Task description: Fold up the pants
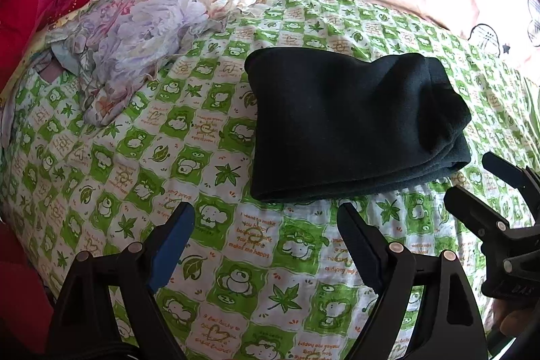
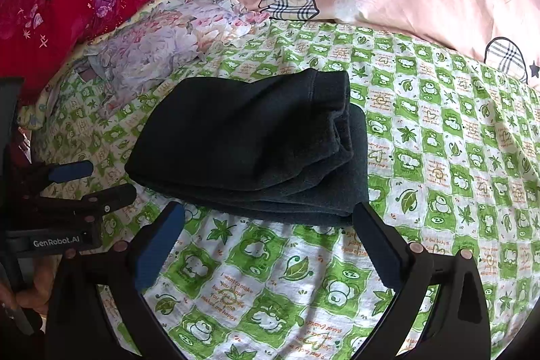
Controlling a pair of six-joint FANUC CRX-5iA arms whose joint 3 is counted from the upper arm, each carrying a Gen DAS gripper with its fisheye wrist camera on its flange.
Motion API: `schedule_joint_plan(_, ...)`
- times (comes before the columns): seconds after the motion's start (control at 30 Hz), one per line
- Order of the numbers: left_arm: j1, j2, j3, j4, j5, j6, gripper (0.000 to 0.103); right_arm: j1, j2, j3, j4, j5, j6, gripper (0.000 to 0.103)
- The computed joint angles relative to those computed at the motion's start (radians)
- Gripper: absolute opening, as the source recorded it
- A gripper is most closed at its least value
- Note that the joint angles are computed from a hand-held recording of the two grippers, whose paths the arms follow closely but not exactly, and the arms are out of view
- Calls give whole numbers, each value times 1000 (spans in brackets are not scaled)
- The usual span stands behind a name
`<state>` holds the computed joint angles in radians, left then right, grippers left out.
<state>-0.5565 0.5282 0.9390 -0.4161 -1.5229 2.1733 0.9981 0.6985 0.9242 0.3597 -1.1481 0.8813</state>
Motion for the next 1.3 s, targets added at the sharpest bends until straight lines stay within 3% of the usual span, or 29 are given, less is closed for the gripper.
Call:
schedule_joint_plan(0.5, -3, 10, 8, -11, -6, 4, 87, 1, -28, -88, 41, 87, 3, 100)
schedule_joint_plan(1.3, 11, 20, 17, 12, -13, -18, 87, 3, -8, -65, 58, 78, 12, 100)
